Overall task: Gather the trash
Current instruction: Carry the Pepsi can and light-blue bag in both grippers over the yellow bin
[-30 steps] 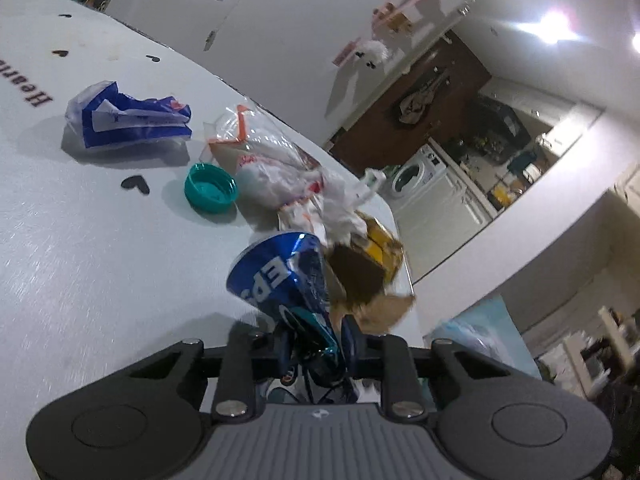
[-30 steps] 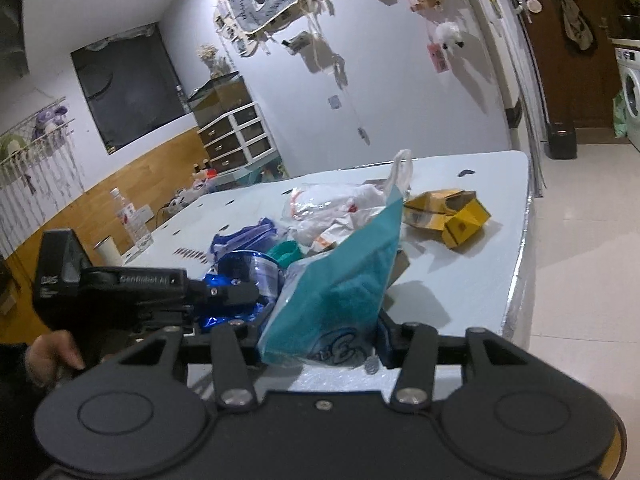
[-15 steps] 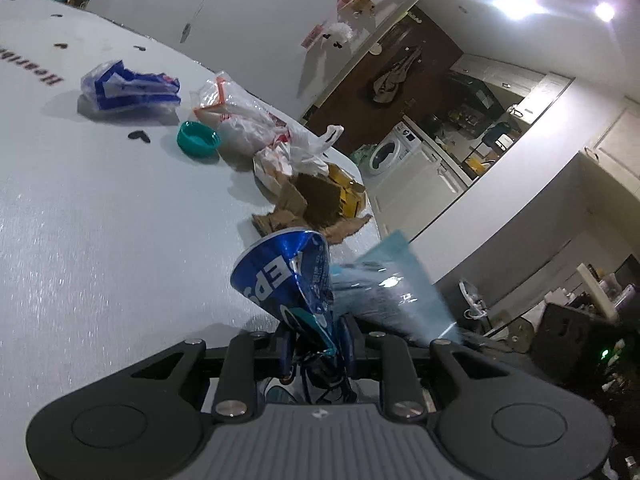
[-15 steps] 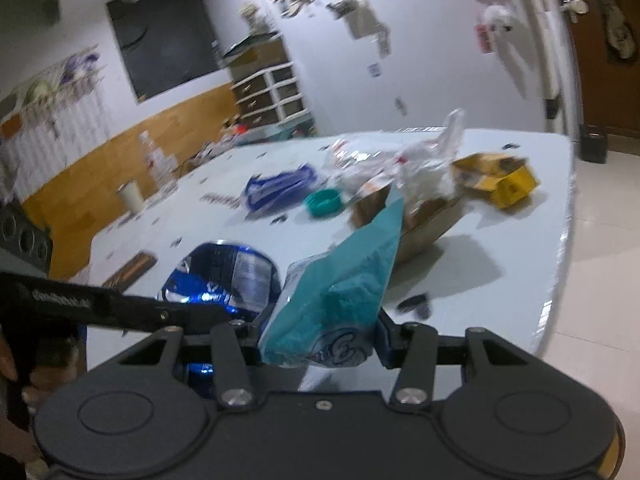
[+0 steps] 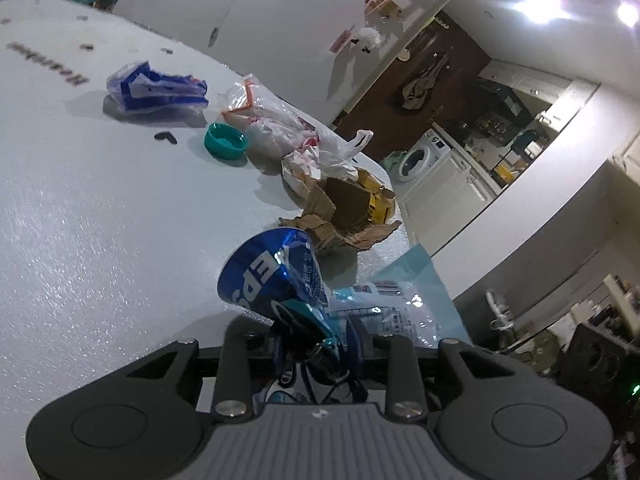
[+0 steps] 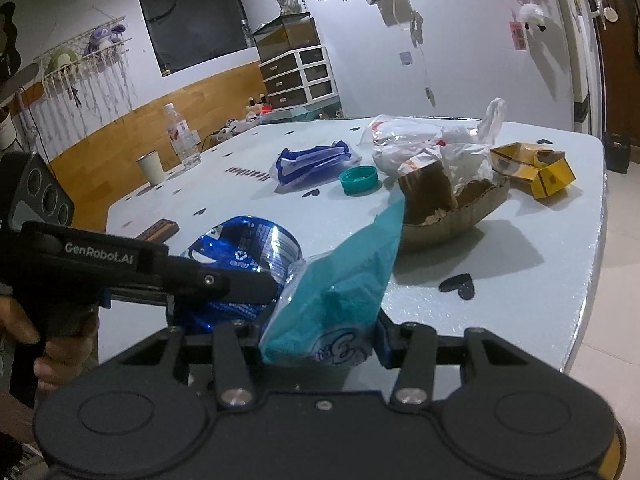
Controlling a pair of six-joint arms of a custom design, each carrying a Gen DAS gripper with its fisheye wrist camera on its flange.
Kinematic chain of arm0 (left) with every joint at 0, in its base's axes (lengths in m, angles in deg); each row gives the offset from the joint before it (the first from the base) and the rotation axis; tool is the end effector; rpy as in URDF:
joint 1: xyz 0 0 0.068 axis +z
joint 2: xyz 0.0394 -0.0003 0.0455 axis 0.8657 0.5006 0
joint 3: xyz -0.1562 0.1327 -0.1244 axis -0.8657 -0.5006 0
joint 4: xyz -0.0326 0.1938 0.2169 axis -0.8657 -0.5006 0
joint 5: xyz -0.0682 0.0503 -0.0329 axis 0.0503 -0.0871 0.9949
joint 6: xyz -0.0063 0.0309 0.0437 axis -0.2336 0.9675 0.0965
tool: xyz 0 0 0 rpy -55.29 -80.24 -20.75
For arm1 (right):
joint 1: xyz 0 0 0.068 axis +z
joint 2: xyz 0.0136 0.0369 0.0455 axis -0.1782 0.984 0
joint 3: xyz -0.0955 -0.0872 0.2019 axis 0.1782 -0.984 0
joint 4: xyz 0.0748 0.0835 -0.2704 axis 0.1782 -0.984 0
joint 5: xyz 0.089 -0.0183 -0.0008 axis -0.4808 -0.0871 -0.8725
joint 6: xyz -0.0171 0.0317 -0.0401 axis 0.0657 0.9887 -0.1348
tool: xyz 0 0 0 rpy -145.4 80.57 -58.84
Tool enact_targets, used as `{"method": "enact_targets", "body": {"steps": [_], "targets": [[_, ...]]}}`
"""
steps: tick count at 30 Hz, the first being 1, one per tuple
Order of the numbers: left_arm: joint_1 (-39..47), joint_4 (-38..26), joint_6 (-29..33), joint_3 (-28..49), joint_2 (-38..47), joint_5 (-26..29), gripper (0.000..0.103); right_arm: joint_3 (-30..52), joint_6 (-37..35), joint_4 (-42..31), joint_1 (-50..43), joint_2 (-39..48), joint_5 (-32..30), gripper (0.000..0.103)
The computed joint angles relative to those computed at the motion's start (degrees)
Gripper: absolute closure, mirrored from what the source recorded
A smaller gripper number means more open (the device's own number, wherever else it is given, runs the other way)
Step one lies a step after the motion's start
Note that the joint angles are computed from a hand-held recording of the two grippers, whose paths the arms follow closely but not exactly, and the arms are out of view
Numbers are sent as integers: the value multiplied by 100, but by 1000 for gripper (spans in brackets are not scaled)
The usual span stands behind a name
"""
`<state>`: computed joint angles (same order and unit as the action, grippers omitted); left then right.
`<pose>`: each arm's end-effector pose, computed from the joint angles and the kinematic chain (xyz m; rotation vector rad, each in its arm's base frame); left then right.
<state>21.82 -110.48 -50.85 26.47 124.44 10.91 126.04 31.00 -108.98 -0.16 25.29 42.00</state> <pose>0.2832 -0.2180 0.4338 -0.1809 2.2491 -0.7065 0.3305 0.0781 0.4168 -0.5470 2.1247 0.6905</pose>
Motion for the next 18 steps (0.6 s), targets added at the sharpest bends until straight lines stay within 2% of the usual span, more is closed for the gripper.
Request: {"method": "enact_targets", "body": {"steps": [3,6,13,18], "targets": [[-120,-124,40,159,58,-206,75,-15,22,18,-61,-84,6,55],[-316,-419,168,566,242,-668,75,-23,44,31,-141,-202,8,55],[-947,-1345,614,2007,975,-2097,75,34,46,22,-479,-489,14,55],[-1292,-1851,793,3078,1632,-2630,75,57,-9,-65,-859,-700,-5,54]]}}
